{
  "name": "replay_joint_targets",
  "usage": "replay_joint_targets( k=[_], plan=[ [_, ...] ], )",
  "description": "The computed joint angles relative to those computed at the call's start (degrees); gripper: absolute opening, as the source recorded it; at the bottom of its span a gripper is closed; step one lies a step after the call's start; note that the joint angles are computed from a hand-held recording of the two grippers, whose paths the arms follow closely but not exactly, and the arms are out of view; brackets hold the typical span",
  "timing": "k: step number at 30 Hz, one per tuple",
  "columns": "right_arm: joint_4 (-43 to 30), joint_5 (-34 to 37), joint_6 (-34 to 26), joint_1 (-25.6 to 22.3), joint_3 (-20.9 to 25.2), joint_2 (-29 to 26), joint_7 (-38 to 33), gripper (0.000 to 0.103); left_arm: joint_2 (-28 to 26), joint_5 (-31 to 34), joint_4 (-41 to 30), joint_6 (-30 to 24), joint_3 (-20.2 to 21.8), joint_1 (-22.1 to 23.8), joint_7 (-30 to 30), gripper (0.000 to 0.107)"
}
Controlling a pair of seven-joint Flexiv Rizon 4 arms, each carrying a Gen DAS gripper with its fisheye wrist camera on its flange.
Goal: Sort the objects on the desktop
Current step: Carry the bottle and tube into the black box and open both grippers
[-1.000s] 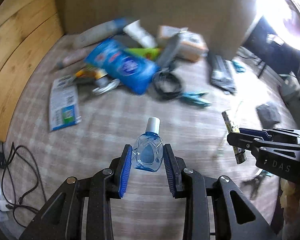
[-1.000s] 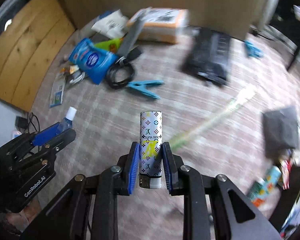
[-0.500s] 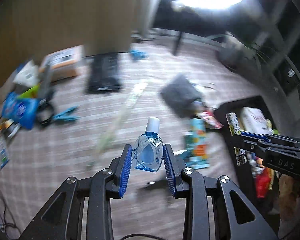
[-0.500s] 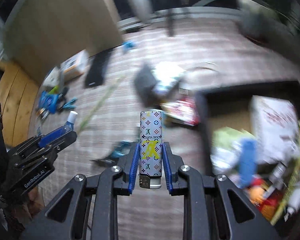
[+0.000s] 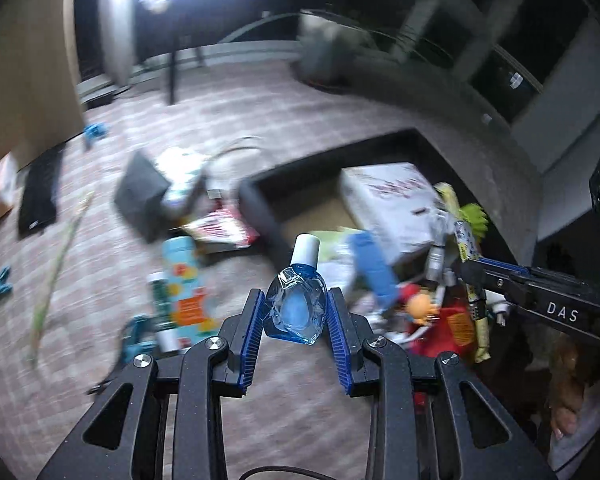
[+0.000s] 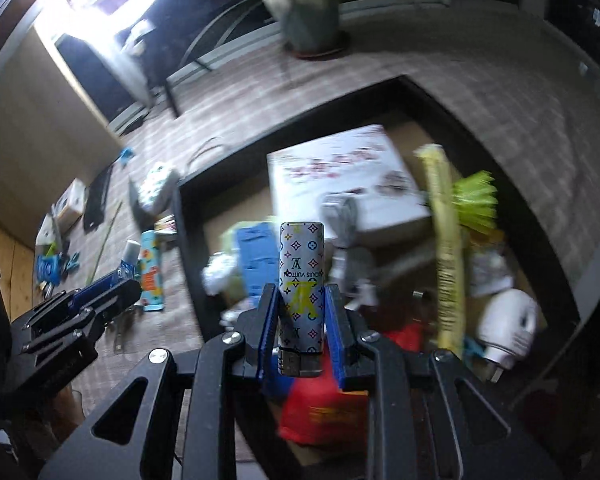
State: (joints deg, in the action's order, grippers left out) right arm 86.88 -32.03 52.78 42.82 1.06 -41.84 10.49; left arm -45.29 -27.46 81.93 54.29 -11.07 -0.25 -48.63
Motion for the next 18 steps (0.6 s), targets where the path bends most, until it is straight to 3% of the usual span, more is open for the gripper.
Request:
replay_joint_targets(
  k=[5,15,16,18],
  plan=[
    [6.4,-1.5,1.4,0.1,-0.8,3.7,4.5,0.023,1.2,0.3,1.9,0.7,-1.5,-2.0,1.7,0.030],
    [10.5,-4.9,2.2,-1.1,-0.2,6.2,8.0,0.023,2.6,0.5,3.8,1.1,-2.6,-4.5,4.4,0.030],
    [10.4,-4.9,2.1,-1.3,0.0,6.1,7.7,0.026,2.7,0.4,3.8,0.6,-2.9,-4.4,5.1,0.031],
    [9.6,-3.9,0.8,-1.6,0.8,5.9,7.1,0.036,3.1,0.8,4.2,1.1,-2.1,-5.0,5.0,0.042]
  ],
)
